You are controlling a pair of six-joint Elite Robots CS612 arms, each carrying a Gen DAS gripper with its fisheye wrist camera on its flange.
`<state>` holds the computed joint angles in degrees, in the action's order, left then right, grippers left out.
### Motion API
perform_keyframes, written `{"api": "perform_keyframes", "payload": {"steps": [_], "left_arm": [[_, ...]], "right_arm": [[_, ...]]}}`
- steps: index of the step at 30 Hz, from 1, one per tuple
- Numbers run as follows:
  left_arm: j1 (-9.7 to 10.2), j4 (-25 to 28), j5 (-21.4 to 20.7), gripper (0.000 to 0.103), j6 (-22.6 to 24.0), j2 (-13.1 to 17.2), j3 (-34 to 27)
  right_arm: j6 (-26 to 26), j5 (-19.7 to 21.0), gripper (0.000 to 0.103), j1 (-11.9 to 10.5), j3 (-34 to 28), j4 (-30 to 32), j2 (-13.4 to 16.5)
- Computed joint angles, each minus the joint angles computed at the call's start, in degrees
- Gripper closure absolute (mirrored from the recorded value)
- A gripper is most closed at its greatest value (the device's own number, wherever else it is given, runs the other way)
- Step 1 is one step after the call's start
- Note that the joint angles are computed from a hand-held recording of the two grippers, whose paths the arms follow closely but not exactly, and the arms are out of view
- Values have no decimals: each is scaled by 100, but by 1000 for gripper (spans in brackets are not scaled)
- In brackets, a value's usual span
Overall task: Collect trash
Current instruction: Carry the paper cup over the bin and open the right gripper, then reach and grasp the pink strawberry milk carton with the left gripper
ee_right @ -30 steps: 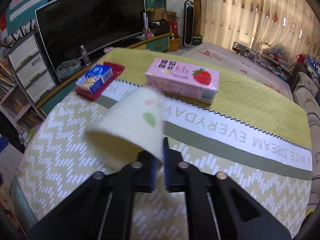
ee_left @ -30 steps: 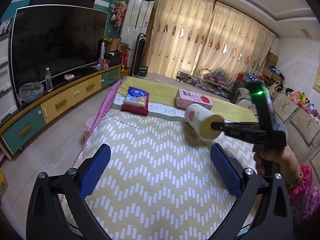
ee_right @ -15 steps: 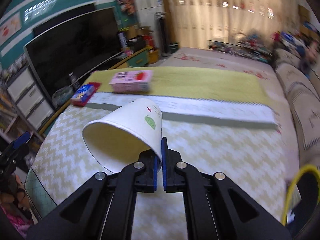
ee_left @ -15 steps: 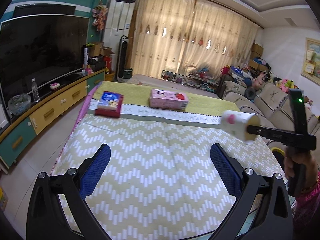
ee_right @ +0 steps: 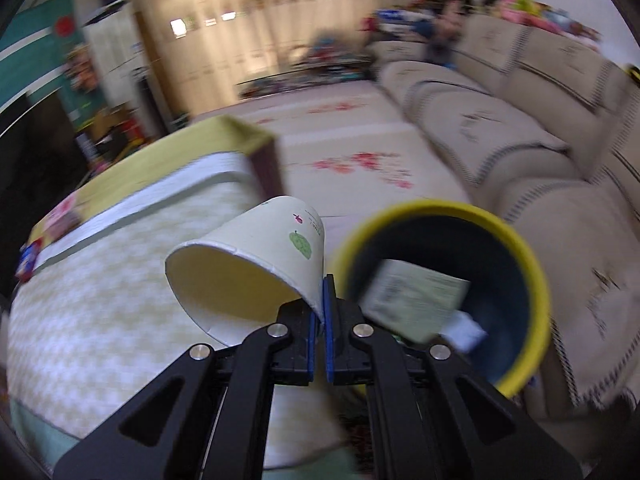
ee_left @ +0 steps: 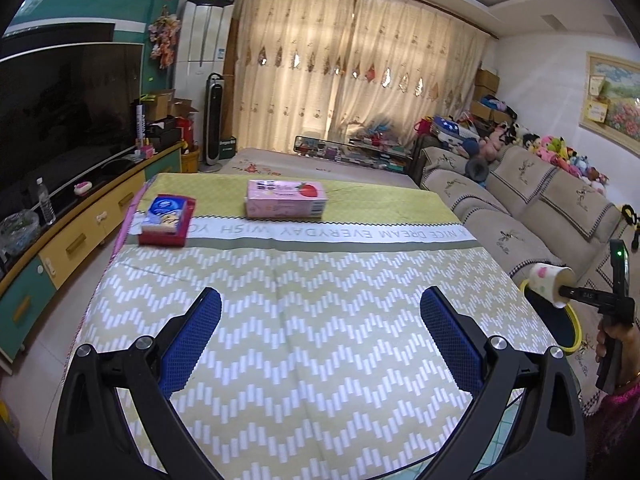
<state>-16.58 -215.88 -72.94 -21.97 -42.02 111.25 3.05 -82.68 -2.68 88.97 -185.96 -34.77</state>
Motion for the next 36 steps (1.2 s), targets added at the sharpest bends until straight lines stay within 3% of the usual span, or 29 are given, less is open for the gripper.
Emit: {"api": "perform_keyframes", "payload": {"steps": [7, 8, 9, 11, 17, 23, 30, 36], "left_arm": [[53, 368, -390, 5, 127, 47, -315], [68, 422, -454, 5, 120, 45, -349], [89, 477, -533, 5, 119, 55, -393], [132, 624, -664, 5, 158, 74, -494], [325, 1097, -865, 5, 505, 171, -877], [687, 1655, -1277, 5, 904, 458, -1590], [920, 2470, -877, 5, 1653, 966, -2669], [1084, 3185, -1115, 5, 1833, 1287, -3407]], "right_arm": [[414, -590, 99, -235, -36, 131, 95], [455, -679, 93, -245, -68, 201, 115], [468, -705, 75, -262, -94, 251, 132], [593, -707, 50, -281, -89, 245, 134], [630, -577, 46, -276, -92, 60, 154], [590, -442, 46, -184, -188, 62, 161], [440, -413, 46, -58, -353, 183, 196], [439, -458, 46, 10, -528, 370, 255]]}}
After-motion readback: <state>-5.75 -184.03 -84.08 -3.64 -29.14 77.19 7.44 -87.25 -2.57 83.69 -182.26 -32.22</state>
